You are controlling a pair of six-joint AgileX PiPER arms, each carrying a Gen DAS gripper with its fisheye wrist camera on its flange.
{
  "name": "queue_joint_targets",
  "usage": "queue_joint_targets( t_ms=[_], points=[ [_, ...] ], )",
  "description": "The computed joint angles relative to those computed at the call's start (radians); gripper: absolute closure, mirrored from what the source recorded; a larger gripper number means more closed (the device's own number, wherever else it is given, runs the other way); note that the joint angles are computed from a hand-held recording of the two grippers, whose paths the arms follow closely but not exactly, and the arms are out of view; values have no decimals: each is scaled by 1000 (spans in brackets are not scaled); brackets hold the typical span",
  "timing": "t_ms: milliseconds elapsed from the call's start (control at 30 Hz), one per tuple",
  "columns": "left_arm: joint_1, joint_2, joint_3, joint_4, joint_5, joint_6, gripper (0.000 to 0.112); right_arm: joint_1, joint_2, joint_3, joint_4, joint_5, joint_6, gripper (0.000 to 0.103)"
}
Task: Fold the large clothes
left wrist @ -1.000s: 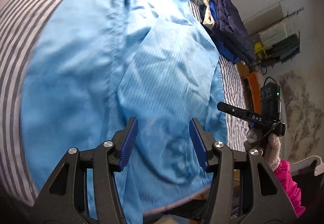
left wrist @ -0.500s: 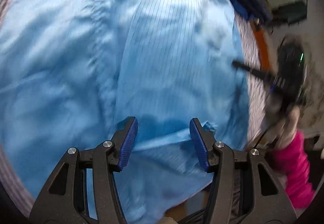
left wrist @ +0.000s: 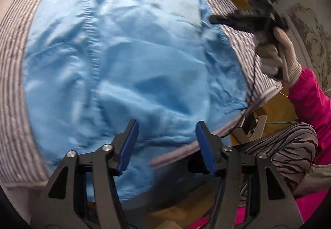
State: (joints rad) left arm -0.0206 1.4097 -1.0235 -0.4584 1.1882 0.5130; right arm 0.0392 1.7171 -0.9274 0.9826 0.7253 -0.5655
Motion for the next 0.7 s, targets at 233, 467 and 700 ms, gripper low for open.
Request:
queue_joint_targets(
  t_ms=[233,467,700],
  points=[
    [-352,9,93,236,-275,-311,51,-100,39,6,125,35,-141,67],
    [-371,31,132,258,-329,-324,104,-177,123,-60,188,76,-176,67],
    [-232,-3,92,-3,-168,-173,107,-146,191,-145,176,55,-137,67]
  ],
)
